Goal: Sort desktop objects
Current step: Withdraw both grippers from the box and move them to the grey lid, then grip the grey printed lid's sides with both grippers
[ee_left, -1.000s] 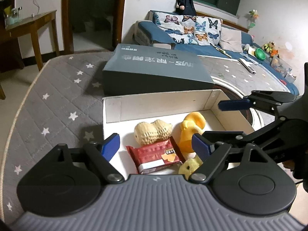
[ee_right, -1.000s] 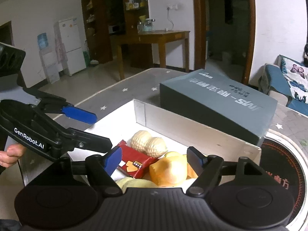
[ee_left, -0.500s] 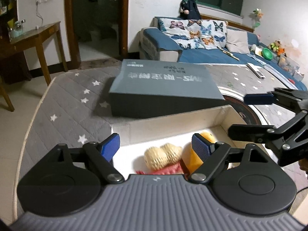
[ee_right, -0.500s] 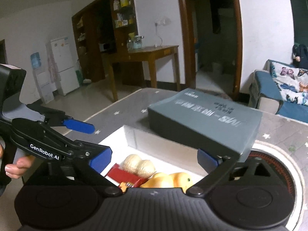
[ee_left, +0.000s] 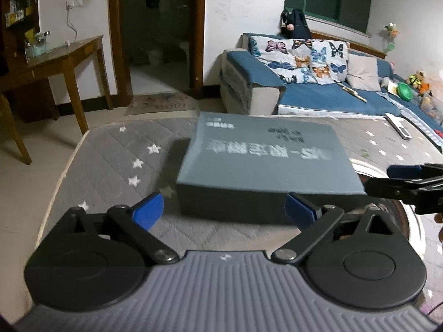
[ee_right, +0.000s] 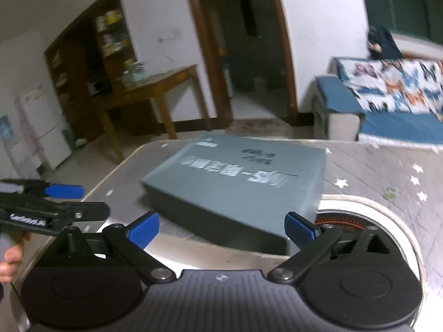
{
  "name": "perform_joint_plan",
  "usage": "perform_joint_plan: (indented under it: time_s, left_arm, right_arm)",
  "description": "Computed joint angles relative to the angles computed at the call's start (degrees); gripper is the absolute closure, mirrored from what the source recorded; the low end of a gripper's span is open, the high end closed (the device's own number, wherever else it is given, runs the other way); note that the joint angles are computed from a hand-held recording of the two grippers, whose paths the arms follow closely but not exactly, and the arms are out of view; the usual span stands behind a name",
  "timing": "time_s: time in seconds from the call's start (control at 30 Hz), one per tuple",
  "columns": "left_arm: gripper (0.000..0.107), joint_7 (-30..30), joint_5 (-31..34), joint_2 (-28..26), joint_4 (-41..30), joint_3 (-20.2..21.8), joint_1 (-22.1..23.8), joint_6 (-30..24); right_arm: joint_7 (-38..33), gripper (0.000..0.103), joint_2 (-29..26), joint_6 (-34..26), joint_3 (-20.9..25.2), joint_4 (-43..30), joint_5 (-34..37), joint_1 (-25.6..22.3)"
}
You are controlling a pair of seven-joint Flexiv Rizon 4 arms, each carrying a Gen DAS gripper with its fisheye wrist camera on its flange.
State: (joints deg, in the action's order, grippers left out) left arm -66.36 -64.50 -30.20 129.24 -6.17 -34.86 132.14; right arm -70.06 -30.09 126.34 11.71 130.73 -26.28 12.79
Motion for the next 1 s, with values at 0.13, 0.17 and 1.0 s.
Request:
perform_joint_plan:
  time_s: [0.13, 0.17, 1.0]
  left_arm:
    - [0.011, 2.45, -1.32, -2.30, -3.82, 1.08, 1.87, -1.68]
    - [0.011, 3.04, -1.55, -3.01, -4.86, 1.33, 2.70, -2.46]
    - [0.009, -18.38, 27.78, -10.01, -11.29, -0.13, 22.27, -17.01]
  right_arm:
    - [3.47, 0.004, -2.97, -2.69, 0.05, -4.25, -0.13, -1.24]
    - [4.22, 0.004, -3.69, -3.36, 0.06, -5.30, -0.08, -1.46]
    - [16.82, 0.002, -21.64, -21.15, 19.52, -22.70, -18.63, -21.90]
